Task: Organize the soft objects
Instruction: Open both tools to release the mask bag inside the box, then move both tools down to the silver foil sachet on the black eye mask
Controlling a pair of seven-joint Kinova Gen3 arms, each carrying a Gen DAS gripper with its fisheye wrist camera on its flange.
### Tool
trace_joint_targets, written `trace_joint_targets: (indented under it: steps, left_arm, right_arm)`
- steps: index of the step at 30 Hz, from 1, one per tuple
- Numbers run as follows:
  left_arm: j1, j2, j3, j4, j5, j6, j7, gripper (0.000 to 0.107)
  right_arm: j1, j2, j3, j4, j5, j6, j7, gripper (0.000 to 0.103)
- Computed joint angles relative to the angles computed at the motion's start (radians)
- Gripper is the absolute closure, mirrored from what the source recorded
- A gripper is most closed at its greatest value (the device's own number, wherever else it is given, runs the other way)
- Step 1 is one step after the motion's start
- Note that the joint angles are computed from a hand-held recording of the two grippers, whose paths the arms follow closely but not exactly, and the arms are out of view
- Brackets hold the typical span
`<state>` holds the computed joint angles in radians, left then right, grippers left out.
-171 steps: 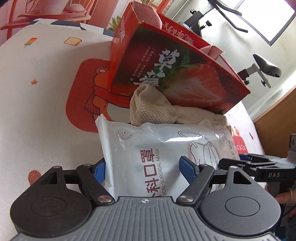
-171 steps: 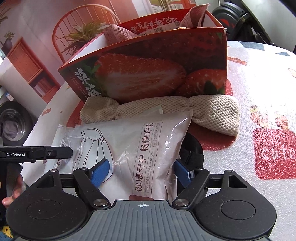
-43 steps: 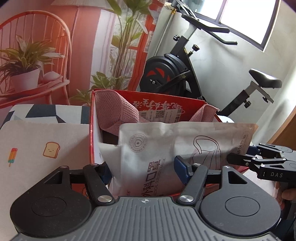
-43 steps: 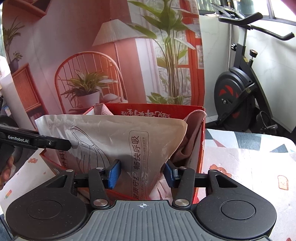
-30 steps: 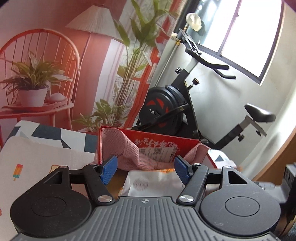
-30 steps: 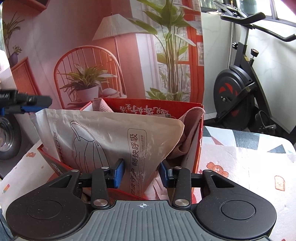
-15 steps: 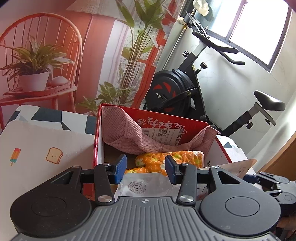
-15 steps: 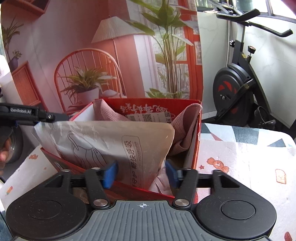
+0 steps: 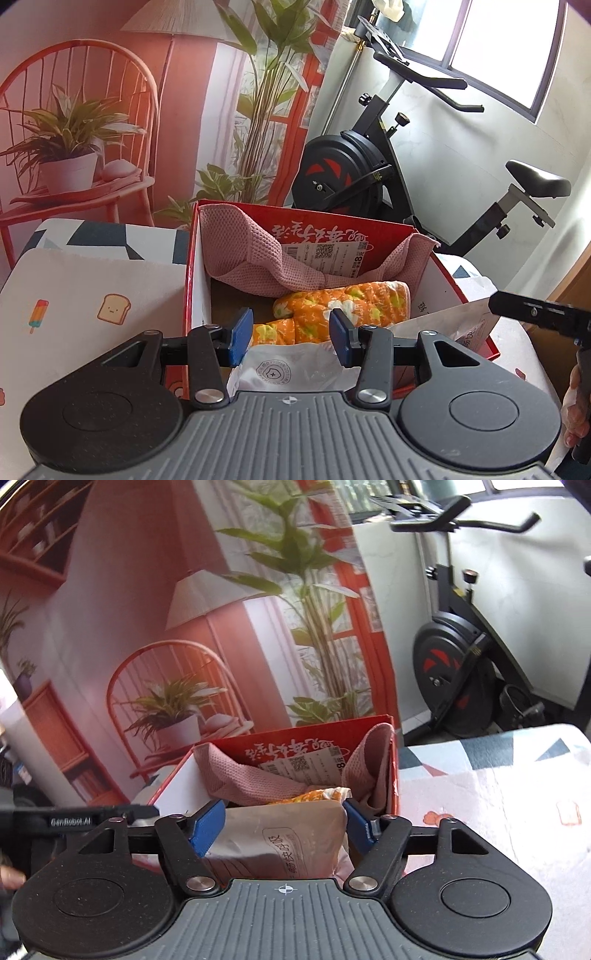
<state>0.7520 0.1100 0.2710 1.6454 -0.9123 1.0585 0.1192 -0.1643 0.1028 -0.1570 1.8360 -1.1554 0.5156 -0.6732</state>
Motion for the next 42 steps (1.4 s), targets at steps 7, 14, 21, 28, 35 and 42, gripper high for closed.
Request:
trace_joint_targets:
  steps: [7,14,21,28,35,42]
  left_arm:
    - [0.014,0.01,0.001,-0.001,-0.012,0.012,-0.006,0.06]
    - [0.007,0.013,-0.003,0.012,0.013,-0.015,-0.042,0.059]
    - [0.027,0.033,-0.009,-0.011,0.011,0.02,-0.084,0.06]
    - [0.072,0.024,0.002,-0.013,-0.047,0.103,0.014,0.041]
    - [0.168,0.036,0.056,-0.044,-0.136,0.277,0.055,0.019]
    - [0.266,0.067,0.067,-0.063,-0.14,0.394,0.119,0.015]
  right_arm:
    - [-0.231,0.005,0.185,-0.004,0.178,-0.088,-0.285,0.064]
    - [-0.497,0.044,0.417,-0.044,0.463,-0.036,-0.512,0.083]
    - [-0.308,0.047,0.152,-0.052,0.696,-0.073,-0.69,0.085]
    - [-0.167,-0.017,-0.038,0.035,0.829,-0.21,-0.771,0.066]
    - [-0.271,-0.14,0.05,0.198,0.598,-0.389,-0.512,0.033]
    - [-0.279,-0.236,0.006,0.324,0.41,-0.496,-0.304,0.017]
